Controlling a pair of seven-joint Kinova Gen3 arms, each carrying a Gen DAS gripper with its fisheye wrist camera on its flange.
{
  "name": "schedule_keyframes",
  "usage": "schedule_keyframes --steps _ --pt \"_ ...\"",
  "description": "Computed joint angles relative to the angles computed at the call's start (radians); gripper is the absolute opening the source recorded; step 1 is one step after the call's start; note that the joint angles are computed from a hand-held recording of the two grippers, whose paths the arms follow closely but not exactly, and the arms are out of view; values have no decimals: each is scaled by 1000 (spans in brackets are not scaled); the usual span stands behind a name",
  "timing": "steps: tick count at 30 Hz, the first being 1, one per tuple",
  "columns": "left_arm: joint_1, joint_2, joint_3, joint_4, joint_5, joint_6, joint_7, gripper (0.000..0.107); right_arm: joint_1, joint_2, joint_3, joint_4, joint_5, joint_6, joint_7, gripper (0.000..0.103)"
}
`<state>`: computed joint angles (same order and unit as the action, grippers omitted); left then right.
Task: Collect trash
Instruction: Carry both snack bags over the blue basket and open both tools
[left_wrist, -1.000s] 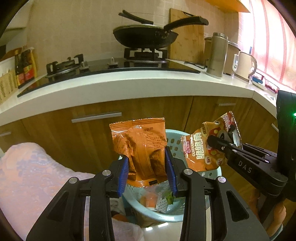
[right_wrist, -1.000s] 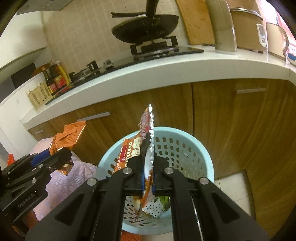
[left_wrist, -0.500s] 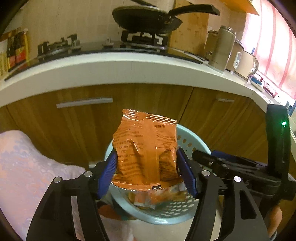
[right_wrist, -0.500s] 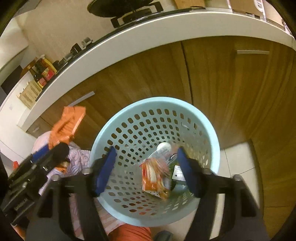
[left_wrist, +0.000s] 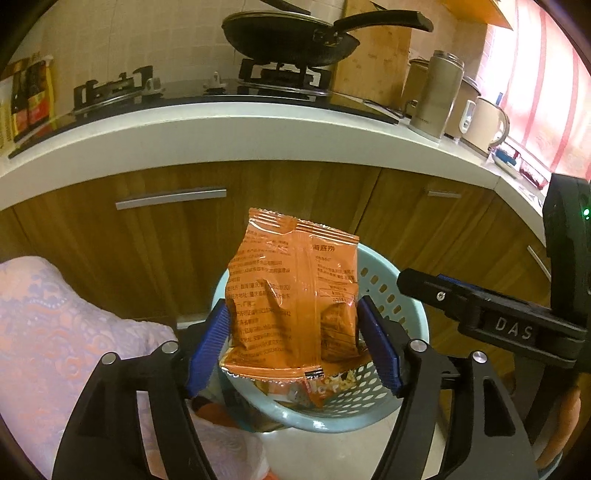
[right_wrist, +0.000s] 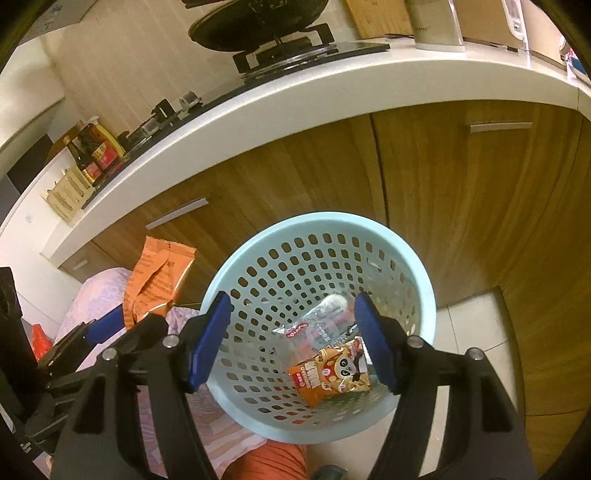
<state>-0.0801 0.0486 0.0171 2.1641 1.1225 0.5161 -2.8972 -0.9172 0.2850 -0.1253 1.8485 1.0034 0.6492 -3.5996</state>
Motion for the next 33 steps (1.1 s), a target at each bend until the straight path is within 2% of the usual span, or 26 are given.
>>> schedule_keyframes --steps 3,6,11,13,19,26,30,33 --pt "6 11 0 -23 -89 12 80 75 -10 -15 2 13 21 15 -40 66" --pt "5 20 10 -25 -111 5 97 75 -6 -28 -6 32 46 17 -82 66" --pt "7 34 15 -22 -74 8 62 75 13 -39 -26 51 57 21 -106 66" --pt "-17 35 30 -16 -34 23 12 75 17 -41 -31 54 57 26 -109 66" --pt "-15 -6 8 17 19 15 -46 75 17 -48 -45 53 71 45 -114 66" --pt "-82 -105 -100 68 82 140 -161 75 -23 -30 -67 -16 90 111 -69 66" --pt "-149 -186 -193 105 84 213 -231 75 -61 3 -74 -89 113 122 -11 66" --pt "-230 -228 -298 116 67 307 -274 75 -97 55 -73 -182 129 87 75 66"
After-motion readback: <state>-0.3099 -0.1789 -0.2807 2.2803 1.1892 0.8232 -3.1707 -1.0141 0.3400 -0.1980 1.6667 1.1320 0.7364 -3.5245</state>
